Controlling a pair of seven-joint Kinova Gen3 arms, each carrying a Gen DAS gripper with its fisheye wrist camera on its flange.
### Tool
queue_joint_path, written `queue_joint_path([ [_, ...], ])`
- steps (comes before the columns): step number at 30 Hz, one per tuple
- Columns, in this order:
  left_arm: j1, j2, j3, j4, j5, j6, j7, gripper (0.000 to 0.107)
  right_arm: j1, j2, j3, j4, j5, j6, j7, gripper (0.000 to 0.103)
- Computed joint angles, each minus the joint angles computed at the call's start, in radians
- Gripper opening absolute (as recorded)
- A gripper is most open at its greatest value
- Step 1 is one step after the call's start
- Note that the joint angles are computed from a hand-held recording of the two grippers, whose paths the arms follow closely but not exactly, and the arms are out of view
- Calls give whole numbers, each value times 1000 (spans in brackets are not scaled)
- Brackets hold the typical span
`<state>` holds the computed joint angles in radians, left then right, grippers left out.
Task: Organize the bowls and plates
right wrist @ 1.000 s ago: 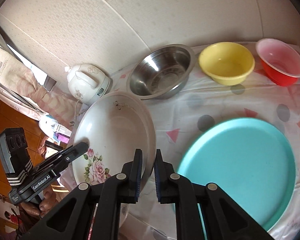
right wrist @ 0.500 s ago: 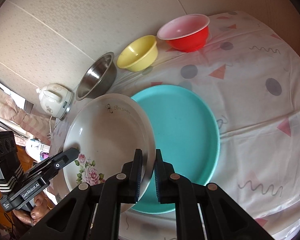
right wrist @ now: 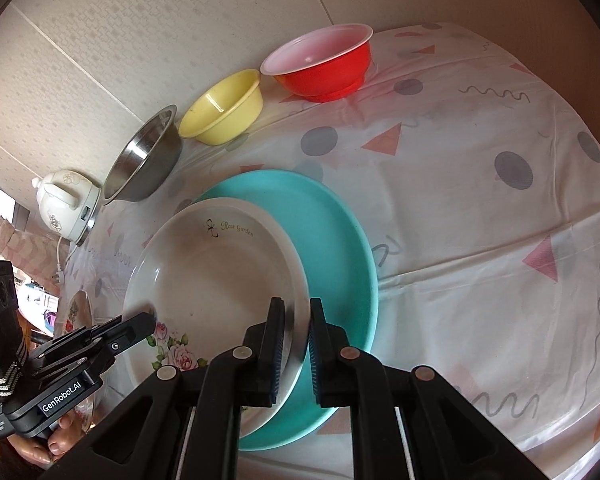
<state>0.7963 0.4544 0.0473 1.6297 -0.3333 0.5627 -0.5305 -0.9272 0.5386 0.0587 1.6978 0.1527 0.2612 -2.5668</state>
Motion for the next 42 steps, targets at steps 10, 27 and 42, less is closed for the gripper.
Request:
queue_joint_path([
  [10,-6,28,-5,-25,3,20,-4,15,-98,27,93,-56,115,77,-74,12],
  [27,13,22,-23,-5,-30,-9,56,16,-114,33,39,-114,290,230,-200,23],
  [42,27,27,-32,-17,-41,6,68,16,-125,48,16,-137,406,292,-277,13],
])
